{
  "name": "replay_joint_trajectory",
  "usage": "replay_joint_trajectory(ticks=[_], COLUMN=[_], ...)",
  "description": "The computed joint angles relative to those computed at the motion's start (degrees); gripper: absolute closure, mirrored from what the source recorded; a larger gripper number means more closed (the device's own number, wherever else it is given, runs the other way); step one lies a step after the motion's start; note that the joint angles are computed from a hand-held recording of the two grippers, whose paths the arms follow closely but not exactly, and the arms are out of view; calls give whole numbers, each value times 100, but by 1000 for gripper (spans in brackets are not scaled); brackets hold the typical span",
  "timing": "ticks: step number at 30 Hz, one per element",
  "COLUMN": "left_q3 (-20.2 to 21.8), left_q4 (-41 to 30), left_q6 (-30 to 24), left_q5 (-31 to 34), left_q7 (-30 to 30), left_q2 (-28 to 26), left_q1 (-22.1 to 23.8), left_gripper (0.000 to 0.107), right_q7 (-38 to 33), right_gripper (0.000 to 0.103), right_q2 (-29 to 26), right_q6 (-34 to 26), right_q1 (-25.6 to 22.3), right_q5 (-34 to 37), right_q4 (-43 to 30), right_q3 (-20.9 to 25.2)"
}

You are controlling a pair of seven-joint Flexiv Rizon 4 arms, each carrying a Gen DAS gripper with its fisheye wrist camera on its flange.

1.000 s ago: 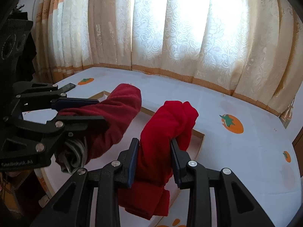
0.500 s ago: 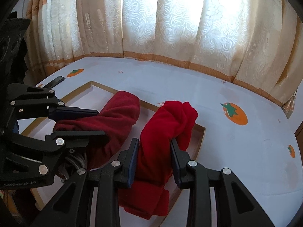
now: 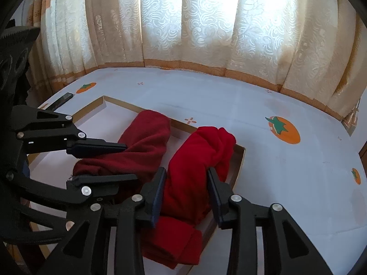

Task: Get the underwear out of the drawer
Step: 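Lower both tools into the tray and open them to release the red socks, then lift both open tools away from the tray toward the drawer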

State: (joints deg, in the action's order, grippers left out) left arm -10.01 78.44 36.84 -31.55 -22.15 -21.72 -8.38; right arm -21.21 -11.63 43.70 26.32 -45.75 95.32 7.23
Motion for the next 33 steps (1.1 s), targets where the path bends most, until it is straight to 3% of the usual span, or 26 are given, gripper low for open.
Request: replay_joint_trajectory(ticks=[4, 11, 21, 33], left_q3=[15, -20, 84, 519], left_q4=[43, 251, 863, 1781], left_q6=[73, 188, 140, -519], left_q5=[-18, -359, -1176, -2225], left_q7=[-42, 96, 560, 1203], left_q2=[41, 225, 739, 1579], left_q1=[-1, 75, 200, 306], left_gripper=[68, 51, 48, 46], right_q7=[272, 627, 1077, 1503], right_gripper=[45, 43, 38, 32], right_q2=[74, 260, 554, 869], right_q6=[-60, -161, -230, -130], right_q1=[-2, 4, 86, 389], right_q5=[-106, -412, -569, -804], right_q4=[84, 225, 455, 832], right_q3=[-13, 67, 334, 708])
